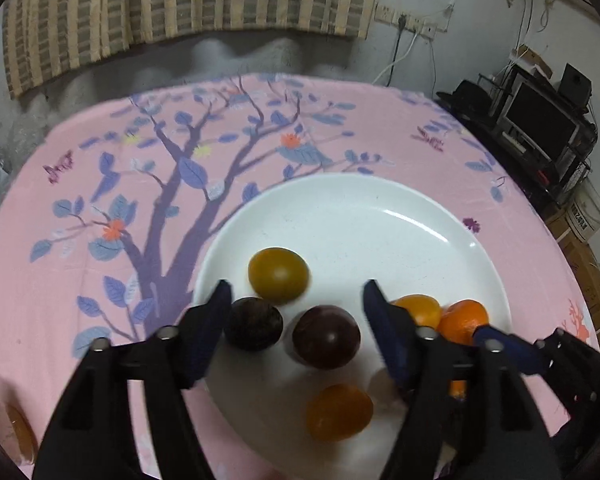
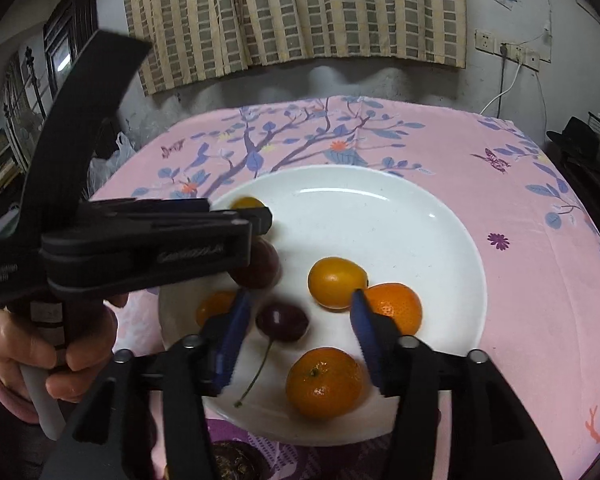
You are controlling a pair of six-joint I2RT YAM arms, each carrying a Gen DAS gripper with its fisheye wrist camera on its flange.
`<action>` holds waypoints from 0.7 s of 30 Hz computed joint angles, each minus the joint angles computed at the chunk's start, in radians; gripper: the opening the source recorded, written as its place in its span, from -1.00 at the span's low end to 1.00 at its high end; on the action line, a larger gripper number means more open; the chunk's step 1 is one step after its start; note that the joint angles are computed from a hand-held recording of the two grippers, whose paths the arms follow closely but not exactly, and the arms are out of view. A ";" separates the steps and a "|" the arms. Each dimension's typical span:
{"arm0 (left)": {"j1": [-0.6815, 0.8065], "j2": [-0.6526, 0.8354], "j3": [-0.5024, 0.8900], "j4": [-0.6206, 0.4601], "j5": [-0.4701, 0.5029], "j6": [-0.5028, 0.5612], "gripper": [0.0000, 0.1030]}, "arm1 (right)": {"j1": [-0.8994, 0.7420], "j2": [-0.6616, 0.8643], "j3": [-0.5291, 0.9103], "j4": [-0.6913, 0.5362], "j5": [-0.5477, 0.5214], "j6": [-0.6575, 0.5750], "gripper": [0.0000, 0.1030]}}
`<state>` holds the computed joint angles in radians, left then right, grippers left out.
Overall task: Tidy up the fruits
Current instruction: 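Drop the cherry and orange onto the white plate, opening both grippers, then grasp a brown mangosteen with the right gripper while the left gripper grasps an orange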
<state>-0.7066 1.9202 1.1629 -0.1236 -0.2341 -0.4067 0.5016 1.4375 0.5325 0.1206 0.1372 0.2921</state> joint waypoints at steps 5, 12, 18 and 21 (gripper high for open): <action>-0.114 -0.234 -0.208 0.006 -0.190 -0.012 0.88 | -0.017 -0.205 -0.077 -0.062 -0.028 0.030 0.14; -0.260 -0.514 -0.552 0.039 -0.297 -0.149 0.90 | 0.060 -0.529 -0.295 -0.158 0.035 0.104 0.17; -0.325 -0.618 -0.738 0.032 -0.291 -0.346 0.90 | 0.097 -0.795 -0.416 -0.384 0.078 0.198 0.18; -0.361 -0.664 -0.778 0.019 -0.325 -0.379 0.90 | 0.041 -0.915 -0.462 -0.486 0.022 0.207 0.09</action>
